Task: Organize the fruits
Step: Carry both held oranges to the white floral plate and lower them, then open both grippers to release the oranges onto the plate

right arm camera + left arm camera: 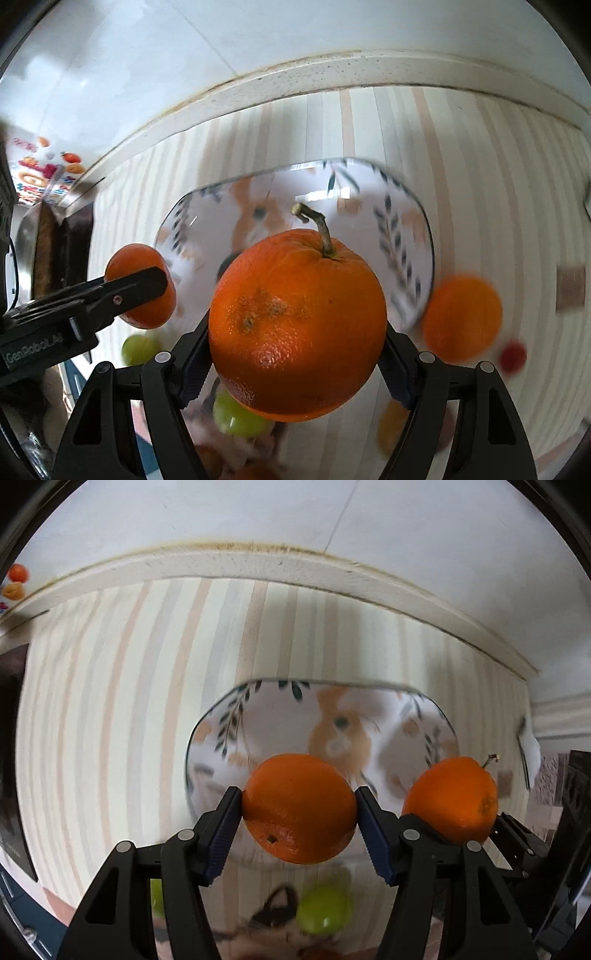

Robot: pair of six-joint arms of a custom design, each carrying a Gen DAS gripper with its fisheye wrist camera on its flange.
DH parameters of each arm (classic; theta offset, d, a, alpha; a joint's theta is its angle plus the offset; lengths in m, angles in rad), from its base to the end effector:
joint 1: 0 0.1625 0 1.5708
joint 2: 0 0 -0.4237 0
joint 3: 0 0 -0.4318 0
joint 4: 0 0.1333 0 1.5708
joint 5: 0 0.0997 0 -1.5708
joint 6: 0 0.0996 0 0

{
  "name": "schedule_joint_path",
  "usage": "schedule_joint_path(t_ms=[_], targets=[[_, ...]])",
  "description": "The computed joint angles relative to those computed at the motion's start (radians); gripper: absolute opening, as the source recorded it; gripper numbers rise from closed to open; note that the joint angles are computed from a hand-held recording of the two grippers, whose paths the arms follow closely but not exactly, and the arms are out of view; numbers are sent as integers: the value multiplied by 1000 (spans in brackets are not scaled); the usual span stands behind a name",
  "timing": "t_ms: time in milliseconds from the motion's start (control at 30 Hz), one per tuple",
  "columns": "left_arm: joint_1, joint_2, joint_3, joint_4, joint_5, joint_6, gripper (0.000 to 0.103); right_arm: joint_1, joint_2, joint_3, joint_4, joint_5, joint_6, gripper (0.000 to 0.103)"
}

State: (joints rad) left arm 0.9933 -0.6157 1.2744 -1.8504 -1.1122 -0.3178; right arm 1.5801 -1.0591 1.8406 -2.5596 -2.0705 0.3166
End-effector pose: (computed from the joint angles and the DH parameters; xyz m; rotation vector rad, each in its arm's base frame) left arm -0.2591 -0.7226 0.0230 0.4458 2.5270 0.1844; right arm 0.0914 -0.6287 0.1628 -0.4762 -2.6144 0.3826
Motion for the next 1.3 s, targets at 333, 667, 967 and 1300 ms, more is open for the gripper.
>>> schedule_joint_path(t_ms=[333, 667, 967, 1300], targets=[[47, 143, -205, 176, -27, -53, 60, -55, 106, -179, 181, 43, -31, 80], [46, 161, -233, 201, -36, -84, 61, -70, 117, -234, 258, 53, -10, 86], [19, 77, -142, 149, 3, -69, 82, -34, 65, -215, 287, -19, 18, 95], [-26, -54, 4, 63, 66, -58, 82, 54, -10, -108, 244, -121, 62, 95]])
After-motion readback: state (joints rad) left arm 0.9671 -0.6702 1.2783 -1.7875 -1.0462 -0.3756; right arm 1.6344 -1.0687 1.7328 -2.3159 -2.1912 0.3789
